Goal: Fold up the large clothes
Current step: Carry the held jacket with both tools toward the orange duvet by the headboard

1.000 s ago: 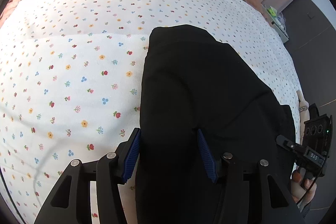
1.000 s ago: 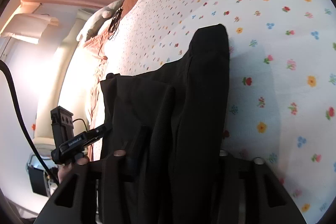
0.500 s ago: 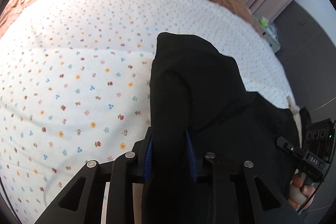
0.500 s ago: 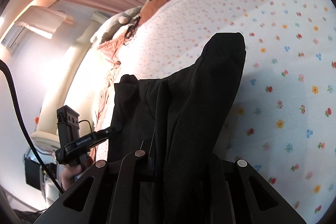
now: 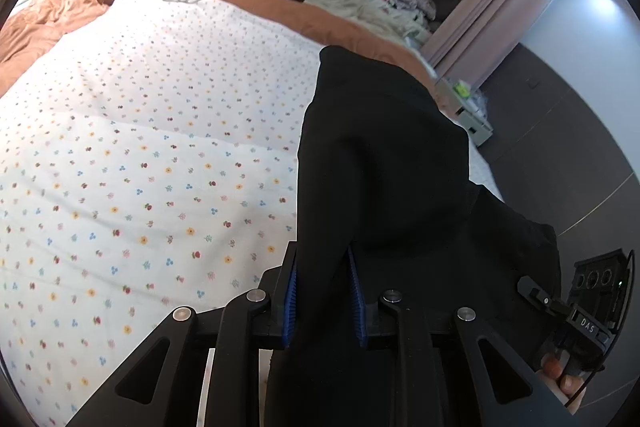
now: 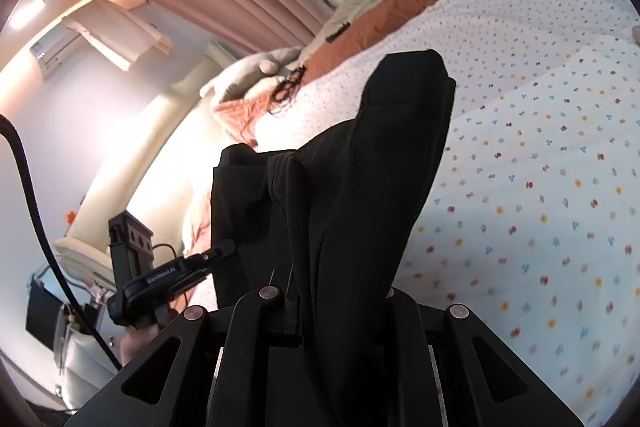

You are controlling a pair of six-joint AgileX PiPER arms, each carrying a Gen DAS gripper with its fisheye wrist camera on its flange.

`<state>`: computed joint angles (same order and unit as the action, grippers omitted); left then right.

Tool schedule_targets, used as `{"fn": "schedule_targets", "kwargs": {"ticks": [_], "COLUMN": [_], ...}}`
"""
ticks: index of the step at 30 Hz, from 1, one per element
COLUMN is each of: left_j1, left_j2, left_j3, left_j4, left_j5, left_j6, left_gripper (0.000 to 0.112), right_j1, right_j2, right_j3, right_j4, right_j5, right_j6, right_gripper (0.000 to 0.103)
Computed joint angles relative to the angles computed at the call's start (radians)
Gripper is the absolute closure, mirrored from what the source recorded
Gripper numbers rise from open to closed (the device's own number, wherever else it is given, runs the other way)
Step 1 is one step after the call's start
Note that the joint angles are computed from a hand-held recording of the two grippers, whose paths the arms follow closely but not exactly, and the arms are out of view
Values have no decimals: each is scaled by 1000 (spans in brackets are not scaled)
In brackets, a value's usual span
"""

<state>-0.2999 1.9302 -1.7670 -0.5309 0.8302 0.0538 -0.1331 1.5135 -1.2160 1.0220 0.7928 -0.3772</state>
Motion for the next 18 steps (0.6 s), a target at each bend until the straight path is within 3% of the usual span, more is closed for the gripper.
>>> {"fn": "schedule_targets", "kwargs": {"ticks": [6,11,18], "left_j1": [27,54,127], "left_j2": [-160,-283,-420], "left_j3": [187,325,457], "left_j4": [-110,-189,-294], "left_j5": [-59,-89,-63], "left_j6": [113,192,277], "left_gripper": [89,91,92], "right_j1": [52,152,302], "right_j2": [-115,-198,-265], "right_j3": [83,87,63], "right_j4": [-12,-157,-340], "right_j5": [-82,-139,-193], "right_j6": [30,172,366], "right_gripper": [87,87,87]}}
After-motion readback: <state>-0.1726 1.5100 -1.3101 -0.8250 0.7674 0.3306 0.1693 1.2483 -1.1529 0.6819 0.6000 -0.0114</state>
